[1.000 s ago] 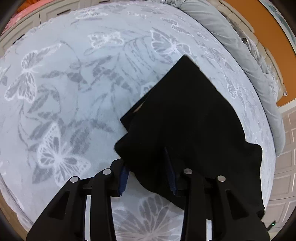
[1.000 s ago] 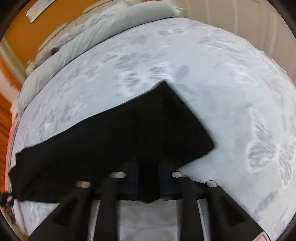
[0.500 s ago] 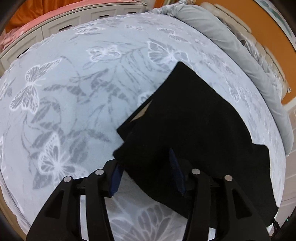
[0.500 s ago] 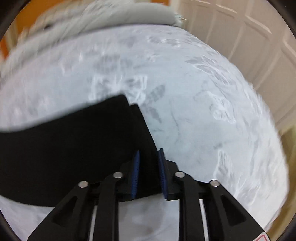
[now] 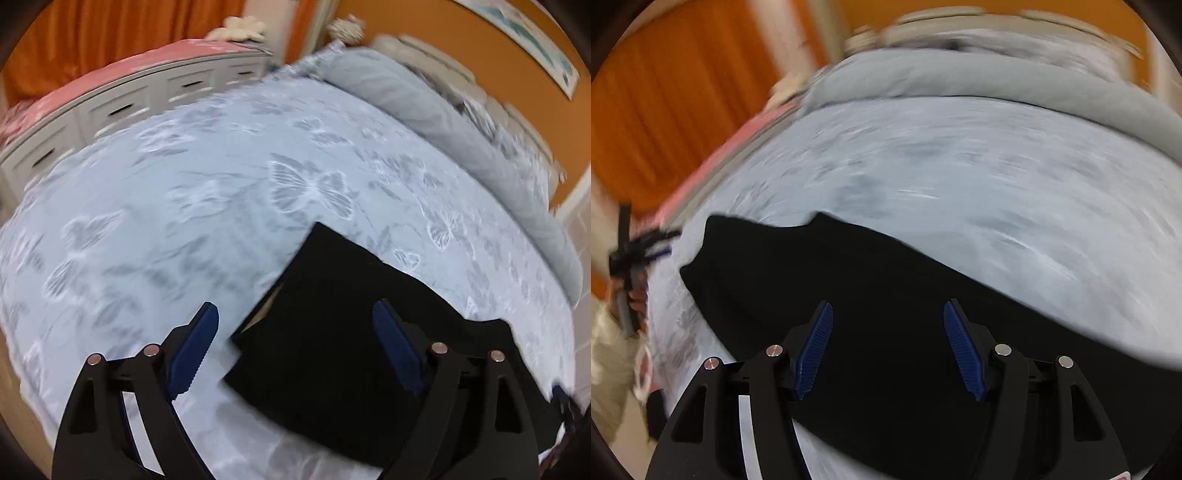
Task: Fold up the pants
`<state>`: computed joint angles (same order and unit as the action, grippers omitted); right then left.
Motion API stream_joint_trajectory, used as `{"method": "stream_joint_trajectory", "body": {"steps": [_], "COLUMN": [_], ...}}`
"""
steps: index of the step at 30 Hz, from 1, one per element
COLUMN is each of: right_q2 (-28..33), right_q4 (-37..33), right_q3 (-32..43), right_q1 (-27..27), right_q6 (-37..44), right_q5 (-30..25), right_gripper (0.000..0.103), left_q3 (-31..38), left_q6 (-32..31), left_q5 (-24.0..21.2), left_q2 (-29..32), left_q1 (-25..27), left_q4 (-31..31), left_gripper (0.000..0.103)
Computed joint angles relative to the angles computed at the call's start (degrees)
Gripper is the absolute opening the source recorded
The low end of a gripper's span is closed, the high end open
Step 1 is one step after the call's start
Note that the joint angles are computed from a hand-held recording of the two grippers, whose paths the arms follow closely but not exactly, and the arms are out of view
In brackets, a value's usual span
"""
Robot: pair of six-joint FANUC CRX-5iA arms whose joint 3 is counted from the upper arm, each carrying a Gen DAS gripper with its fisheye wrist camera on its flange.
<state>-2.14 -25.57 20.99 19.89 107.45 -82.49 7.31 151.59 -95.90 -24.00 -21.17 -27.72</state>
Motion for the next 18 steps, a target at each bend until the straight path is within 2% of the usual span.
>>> {"method": "stream_joint_trajectory", "body": {"steps": [1, 2, 3, 5, 6, 7, 8, 9, 10, 11, 12, 13, 14, 15, 16, 17, 18], "right_q2": [2.8, 4.5, 6.7, 9.6, 9.4, 10.1, 10.1, 9.5, 9.4, 10.1, 11.7, 15.0, 16.3, 15.6, 13.7, 10.0, 7.2], "right_q4": [1.6, 2.3, 2.4, 3.6, 5.5, 9.2, 9.9, 11.1, 12.1, 12.1, 14.9, 18.8, 19.7, 17.6, 17.1, 15.9, 14.6], "right_q3": [1.4, 2.4, 4.0, 5.5, 4.4, 4.1, 4.3, 3.8, 4.0, 4.7, 5.4, 7.0, 7.5, 7.8, 6.7, 4.3, 2.5], "right_q1": [4.0, 6.3, 7.7, 10.9, 12.7, 14.9, 15.4, 15.7, 15.8, 15.4, 16.0, 17.0, 17.4, 16.0, 15.3, 13.6, 11.9], "right_q6": [-2.0, -3.6, -4.6, -6.0, -6.2, -8.2, -9.6, -10.0, -10.3, -10.6, -12.0, -13.3, -14.1, -13.4, -13.2, -12.5, -11.8], "right_q5": [1.0, 1.0, 0.3, -0.2, 1.1, 1.7, 2.4, 4.6, 6.9, 7.7, 7.7, 4.8, 3.6, 3.3, 4.6, 7.4, 9.2], "right_gripper": [0.068, 0.069, 0.071, 0.071, 0.043, 0.011, 0.011, 0.011, 0.01, 0.01, 0.01, 0.013, 0.013, 0.013, 0.018, 0.027, 0.059], "left_q3": [-0.5, -2.4, -4.7, -7.0, -7.9, -8.7, -9.1, -8.3, -6.9, -3.8, -1.8, -0.6, -0.3, -0.3, -0.9, -1.9, -2.4], "left_q6": [-1.7, -3.9, -6.6, -9.7, -11.0, -13.5, -14.7, -15.7, -15.0, -13.6, -13.4, -14.3, -14.6, -14.0, -13.0, -11.4, -9.8], "left_q5": [0.8, 3.6, 6.7, 8.8, 9.8, 11.2, 12.5, 13.0, 12.1, 9.5, 7.5, 6.1, 5.6, 5.4, 5.9, 6.6, 6.5], "left_q2": [0.8, 0.7, 0.4, 0.9, 1.2, 1.6, 1.9, 2.8, 3.9, 6.4, 8.2, 9.9, 10.4, 10.0, 8.5, 5.9, 3.9], "left_q1": [2.5, 6.2, 10.1, 14.5, 16.3, 18.2, 18.8, 18.7, 17.2, 14.0, 12.3, 11.6, 11.7, 11.8, 12.4, 12.8, 12.2], "left_q4": [2.0, 5.4, 8.9, 12.3, 13.4, 14.6, 15.0, 14.1, 11.6, 6.1, 2.9, 1.4, 1.1, 1.1, 1.9, 2.5, 2.1], "left_gripper": [0.084, 0.084, 0.084, 0.084, 0.084, 0.082, 0.073, 0.071, 0.071, 0.072, 0.072, 0.073, 0.073, 0.073, 0.072, 0.072, 0.072]}}
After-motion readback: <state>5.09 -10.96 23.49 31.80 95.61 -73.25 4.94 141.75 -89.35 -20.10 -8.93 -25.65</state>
